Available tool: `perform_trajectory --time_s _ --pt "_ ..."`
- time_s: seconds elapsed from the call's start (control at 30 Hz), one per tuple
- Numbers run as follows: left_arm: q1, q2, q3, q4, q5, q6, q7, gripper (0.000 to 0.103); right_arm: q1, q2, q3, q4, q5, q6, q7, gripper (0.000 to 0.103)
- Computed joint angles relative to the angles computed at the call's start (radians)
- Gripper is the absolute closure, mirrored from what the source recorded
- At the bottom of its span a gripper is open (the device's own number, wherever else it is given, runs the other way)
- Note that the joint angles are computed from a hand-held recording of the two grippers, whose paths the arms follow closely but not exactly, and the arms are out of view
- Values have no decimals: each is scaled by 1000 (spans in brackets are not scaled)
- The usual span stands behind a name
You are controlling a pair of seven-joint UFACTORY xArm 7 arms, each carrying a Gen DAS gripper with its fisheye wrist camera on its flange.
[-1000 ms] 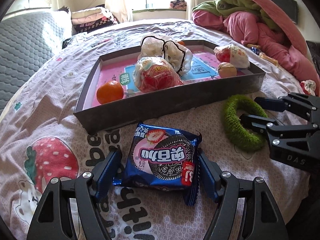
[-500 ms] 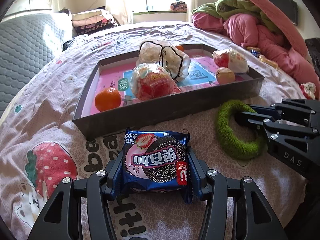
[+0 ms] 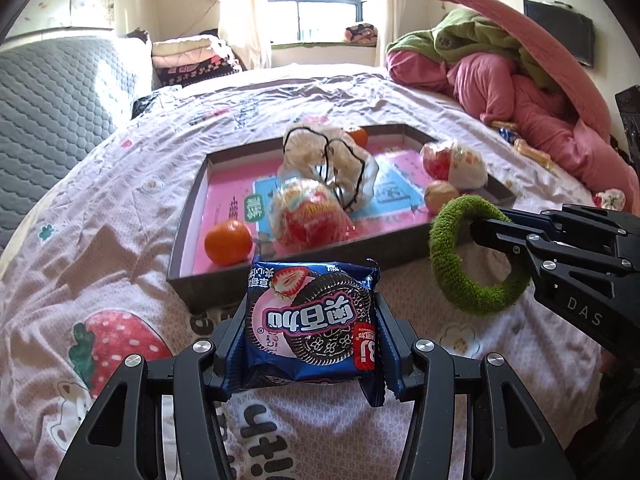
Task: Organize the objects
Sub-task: 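Grasp the blue cookie packet with the left tool while the right tool grasps the green fuzzy ring, then carry the cookie packet over the tray with the left tool while the right tool carries the green ring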
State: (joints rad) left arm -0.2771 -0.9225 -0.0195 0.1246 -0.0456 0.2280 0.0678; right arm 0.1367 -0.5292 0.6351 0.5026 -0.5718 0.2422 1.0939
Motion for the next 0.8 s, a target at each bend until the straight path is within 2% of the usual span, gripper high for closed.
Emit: perform_trajectory --time_s 0.37,0.8 --pt "46 54 -26 54 10 -52 -49 48 -66 -55 29 21 -31 -2 33 89" --pt "86 163 -20 124 16 -113 -91 47 -225 -117 118 45 -13 -72 65 89"
